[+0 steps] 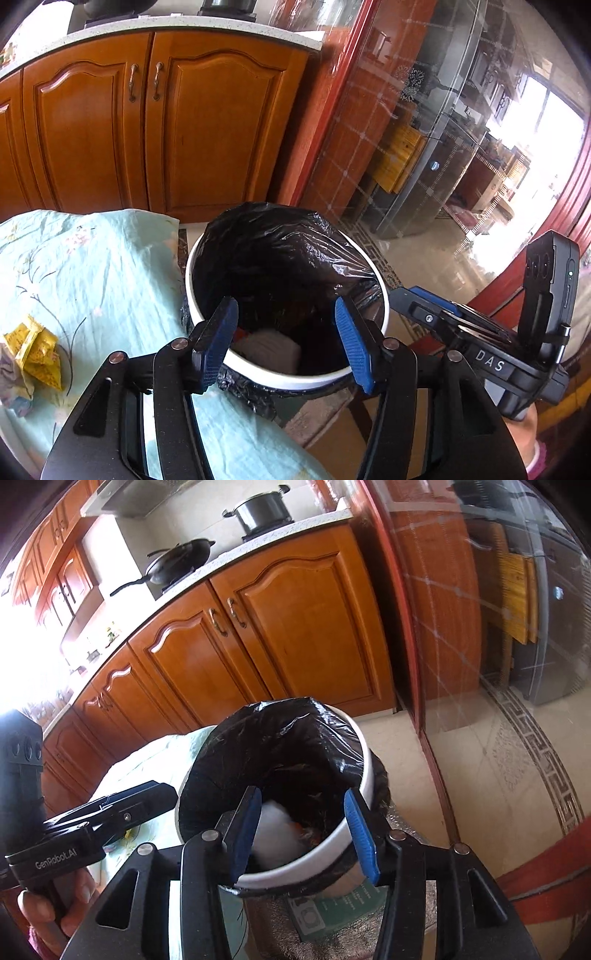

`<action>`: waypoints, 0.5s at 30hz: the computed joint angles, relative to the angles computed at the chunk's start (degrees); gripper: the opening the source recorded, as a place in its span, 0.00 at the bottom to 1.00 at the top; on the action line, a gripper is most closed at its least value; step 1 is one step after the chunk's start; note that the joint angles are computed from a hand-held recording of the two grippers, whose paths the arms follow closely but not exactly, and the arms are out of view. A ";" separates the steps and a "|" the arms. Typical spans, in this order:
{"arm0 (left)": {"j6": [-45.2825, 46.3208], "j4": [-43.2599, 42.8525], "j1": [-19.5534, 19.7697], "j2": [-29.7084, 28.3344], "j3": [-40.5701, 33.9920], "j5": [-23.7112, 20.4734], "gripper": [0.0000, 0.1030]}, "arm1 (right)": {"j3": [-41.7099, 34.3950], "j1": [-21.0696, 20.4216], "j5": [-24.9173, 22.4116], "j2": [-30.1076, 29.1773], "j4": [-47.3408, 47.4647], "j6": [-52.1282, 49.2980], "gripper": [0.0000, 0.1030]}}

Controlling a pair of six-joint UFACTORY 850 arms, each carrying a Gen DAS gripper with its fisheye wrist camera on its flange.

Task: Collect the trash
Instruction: 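Open both tools to drop the foam net and red wrapper into the bin, then move both open tools back toward the trash on the table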

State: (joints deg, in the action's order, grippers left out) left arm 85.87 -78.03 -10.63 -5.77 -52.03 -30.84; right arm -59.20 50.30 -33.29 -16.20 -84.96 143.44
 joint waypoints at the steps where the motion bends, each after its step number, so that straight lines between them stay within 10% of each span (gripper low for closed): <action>1: 0.62 -0.40 0.48 0.62 0.61 -0.30 0.54 | 0.34 0.20 -0.27 0.36 -0.22 0.67 0.48; 15: 7.21 -3.54 14.31 10.94 10.98 -1.19 0.54 | -2.90 5.51 -0.07 -2.53 -9.01 11.08 0.67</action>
State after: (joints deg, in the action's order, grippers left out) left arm 93.08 -81.57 3.68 5.17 -41.05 -32.03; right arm -62.10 55.82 -33.36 -18.72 -93.97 154.53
